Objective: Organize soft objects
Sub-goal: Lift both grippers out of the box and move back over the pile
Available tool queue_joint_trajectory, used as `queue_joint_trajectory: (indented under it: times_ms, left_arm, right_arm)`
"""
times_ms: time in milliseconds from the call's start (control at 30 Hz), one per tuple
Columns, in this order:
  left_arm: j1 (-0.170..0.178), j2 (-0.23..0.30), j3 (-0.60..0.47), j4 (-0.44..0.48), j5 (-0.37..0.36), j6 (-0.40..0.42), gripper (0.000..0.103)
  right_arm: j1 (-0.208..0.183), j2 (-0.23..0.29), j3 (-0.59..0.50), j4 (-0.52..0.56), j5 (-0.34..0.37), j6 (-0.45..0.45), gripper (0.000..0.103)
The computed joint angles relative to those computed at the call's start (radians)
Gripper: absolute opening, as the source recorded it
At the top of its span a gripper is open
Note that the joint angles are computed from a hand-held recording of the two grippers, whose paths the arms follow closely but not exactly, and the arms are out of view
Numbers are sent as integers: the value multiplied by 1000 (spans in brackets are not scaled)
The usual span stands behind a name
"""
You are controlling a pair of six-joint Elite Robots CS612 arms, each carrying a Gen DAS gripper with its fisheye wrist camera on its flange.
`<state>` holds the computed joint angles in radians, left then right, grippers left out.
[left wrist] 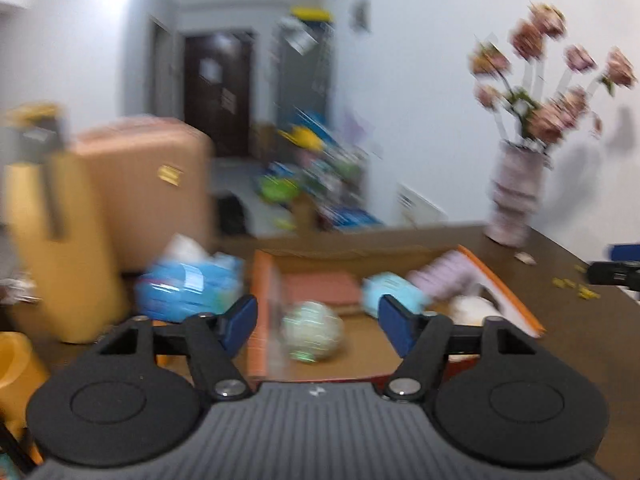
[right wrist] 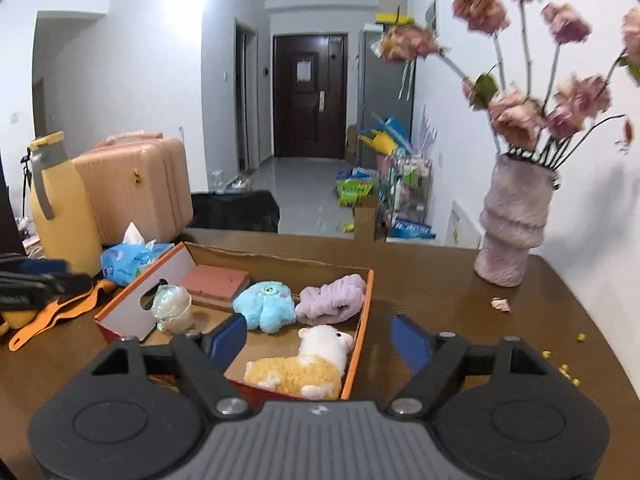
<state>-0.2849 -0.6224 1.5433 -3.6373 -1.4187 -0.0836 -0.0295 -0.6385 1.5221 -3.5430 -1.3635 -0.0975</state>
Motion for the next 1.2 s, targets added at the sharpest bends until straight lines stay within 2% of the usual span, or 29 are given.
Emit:
queue_joint_trajectory:
  times_ms: [33, 100, 167, 367, 600, 700, 767, 900, 1000, 1200]
  left_arm:
    - [-4, 2, 18, -66, 37, 4, 87]
    - [-12, 7, 44, -171, 89, 45, 89]
    - [-20, 4, 68, -229, 120, 93, 91]
    - [-23, -18, 125, -292, 114, 67, 96]
    - [-30, -26, 217, -401, 117, 25, 103]
    - [-43, -23, 264, -436, 132, 22, 103]
    - [-50, -19, 306, -476, 117, -14, 103]
    - [-61, -19, 392, -510, 88, -90, 103]
    - [-71, -16, 445, -528, 85, -123, 103]
    - [-87, -18, 466, -451, 62, -121, 103]
  right_arm:
    - [0, 5, 16, -67, 9, 10, 84]
    - [3, 26, 35, -216, 2, 22, 93]
    - [12, 36, 48, -291, -34, 21, 93]
    - [23, 24, 89, -359, -51, 72, 93]
    - [37, 15, 167, -469, -85, 60, 93]
    - [43, 21, 219, -536, -74, 40, 93]
    - [47, 26, 257, -574, -52, 12, 93]
    - [48, 32, 338, -617, 19, -33, 93]
    - [49, 39, 392, -641, 39, -47, 93]
    - [39, 48, 426, -599, 60, -22, 93]
